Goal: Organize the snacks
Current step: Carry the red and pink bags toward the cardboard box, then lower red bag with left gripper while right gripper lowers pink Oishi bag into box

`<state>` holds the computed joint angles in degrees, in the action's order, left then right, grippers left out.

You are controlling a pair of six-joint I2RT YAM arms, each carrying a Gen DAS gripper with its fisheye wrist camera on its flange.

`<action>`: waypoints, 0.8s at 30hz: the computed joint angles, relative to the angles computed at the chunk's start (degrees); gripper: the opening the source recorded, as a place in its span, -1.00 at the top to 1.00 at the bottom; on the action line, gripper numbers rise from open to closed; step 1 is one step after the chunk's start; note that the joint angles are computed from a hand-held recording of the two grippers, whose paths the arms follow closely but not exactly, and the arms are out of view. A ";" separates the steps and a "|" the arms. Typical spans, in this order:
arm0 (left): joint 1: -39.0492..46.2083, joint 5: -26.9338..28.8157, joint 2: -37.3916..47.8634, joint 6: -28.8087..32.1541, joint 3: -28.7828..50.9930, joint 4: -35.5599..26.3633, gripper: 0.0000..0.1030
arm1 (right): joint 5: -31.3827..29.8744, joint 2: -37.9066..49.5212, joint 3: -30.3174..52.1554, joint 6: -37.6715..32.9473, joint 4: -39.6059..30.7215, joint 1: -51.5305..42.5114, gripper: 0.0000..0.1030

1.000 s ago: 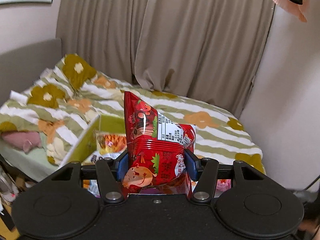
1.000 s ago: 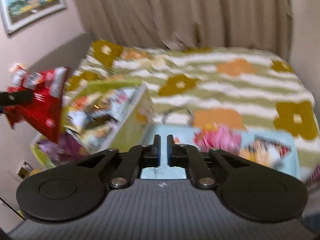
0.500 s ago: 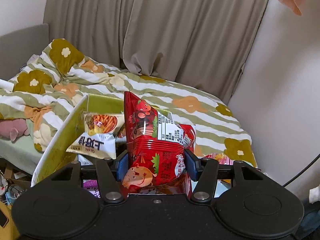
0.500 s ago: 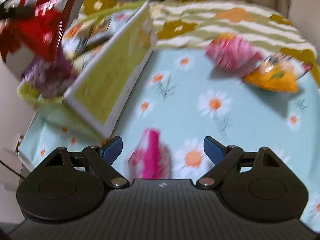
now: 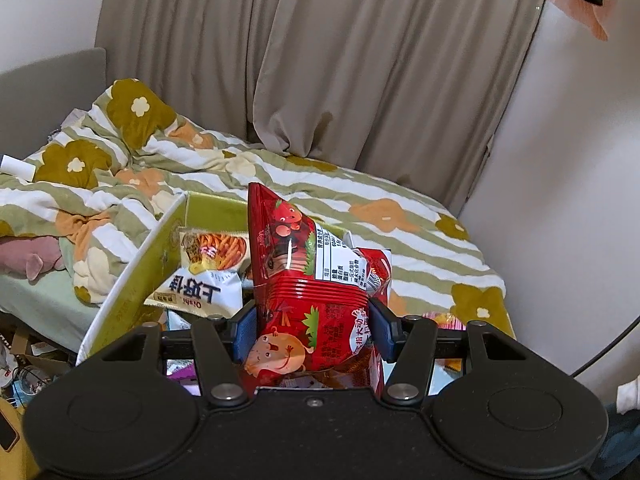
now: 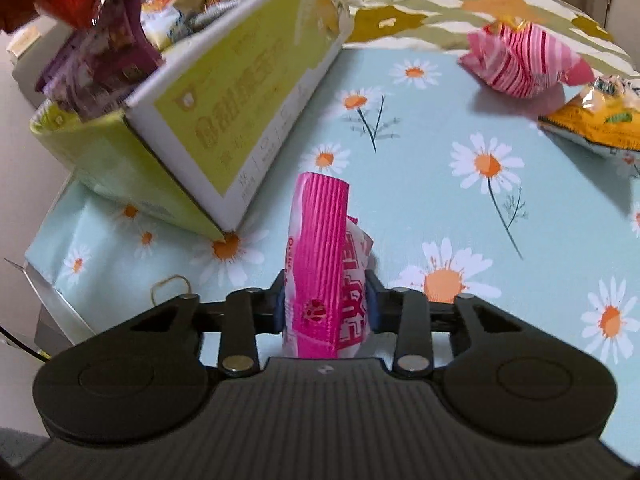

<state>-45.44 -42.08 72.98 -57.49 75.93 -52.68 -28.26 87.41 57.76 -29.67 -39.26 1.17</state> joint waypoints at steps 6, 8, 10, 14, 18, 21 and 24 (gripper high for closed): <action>0.67 -1.83 -1.29 1.31 1.38 -0.61 -0.18 | -1.86 -1.35 5.49 2.84 -2.38 -1.21 0.08; 1.43 -2.25 -2.28 2.25 1.63 -0.75 -0.18 | -2.99 -1.76 8.51 3.92 -3.60 -1.63 0.08; 2.74 -2.32 -3.27 3.73 1.88 -0.69 -0.18 | -3.79 -2.08 12.39 5.77 -4.56 -1.53 0.08; 6.83 -0.30 -5.68 7.10 1.29 0.28 -0.19 | -4.99 -1.55 20.60 9.83 -5.19 0.22 0.08; 13.13 5.01 -8.48 11.30 -0.85 2.55 -0.19 | -5.27 0.61 28.14 15.04 -4.56 4.10 0.08; 18.70 10.80 -10.15 14.39 -3.04 4.64 -0.19 | -3.61 3.10 32.52 19.03 -3.49 8.14 0.08; 25.01 17.47 -11.65 17.08 -5.84 6.51 -0.19 | -0.90 5.32 35.79 22.73 -2.33 12.49 0.08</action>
